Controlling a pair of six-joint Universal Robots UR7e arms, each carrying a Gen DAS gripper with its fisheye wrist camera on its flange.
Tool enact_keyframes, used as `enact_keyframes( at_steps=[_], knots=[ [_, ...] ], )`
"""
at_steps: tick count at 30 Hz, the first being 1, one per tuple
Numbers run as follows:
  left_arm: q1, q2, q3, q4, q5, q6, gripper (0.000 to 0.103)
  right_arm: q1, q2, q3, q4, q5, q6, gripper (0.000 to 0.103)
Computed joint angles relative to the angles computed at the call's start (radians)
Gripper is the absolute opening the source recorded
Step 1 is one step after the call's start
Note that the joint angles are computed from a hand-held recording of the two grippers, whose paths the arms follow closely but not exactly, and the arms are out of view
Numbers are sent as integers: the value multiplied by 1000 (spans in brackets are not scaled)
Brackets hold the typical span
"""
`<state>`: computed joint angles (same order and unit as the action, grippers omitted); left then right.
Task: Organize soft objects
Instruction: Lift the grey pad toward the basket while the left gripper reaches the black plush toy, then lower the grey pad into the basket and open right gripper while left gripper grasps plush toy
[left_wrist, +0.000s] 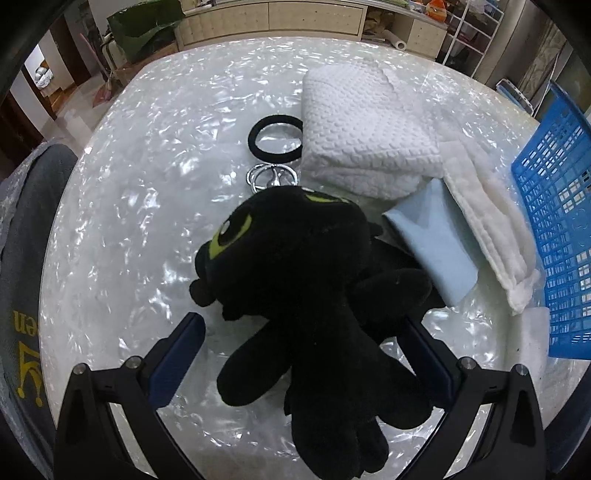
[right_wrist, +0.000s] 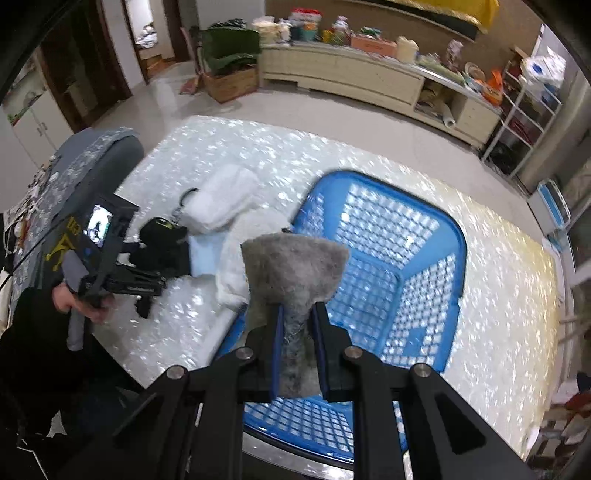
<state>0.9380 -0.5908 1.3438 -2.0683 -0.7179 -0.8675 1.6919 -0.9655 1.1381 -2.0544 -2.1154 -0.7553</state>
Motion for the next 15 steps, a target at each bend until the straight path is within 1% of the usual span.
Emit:
enact_keyframes(
  at_steps=[3,5,11,12,15],
  knots=[
    [-2,6,0,-11,10,6,97,-15,5,-8,10,-28,23,15],
    [-3,8,1,-26,13,20,92,-26,14,-21,39,-37,40,15],
    [-10,-7,11,-23,10,36,83,-53,45,-36,93,-70,95,15],
    [-11,-8,12,-27,10,44,82,-57,52,-41,103,-73,102,15],
    [-15,-10,18,-36,8,58,76,-67,65,-40,107,-89,109,15]
  ],
)
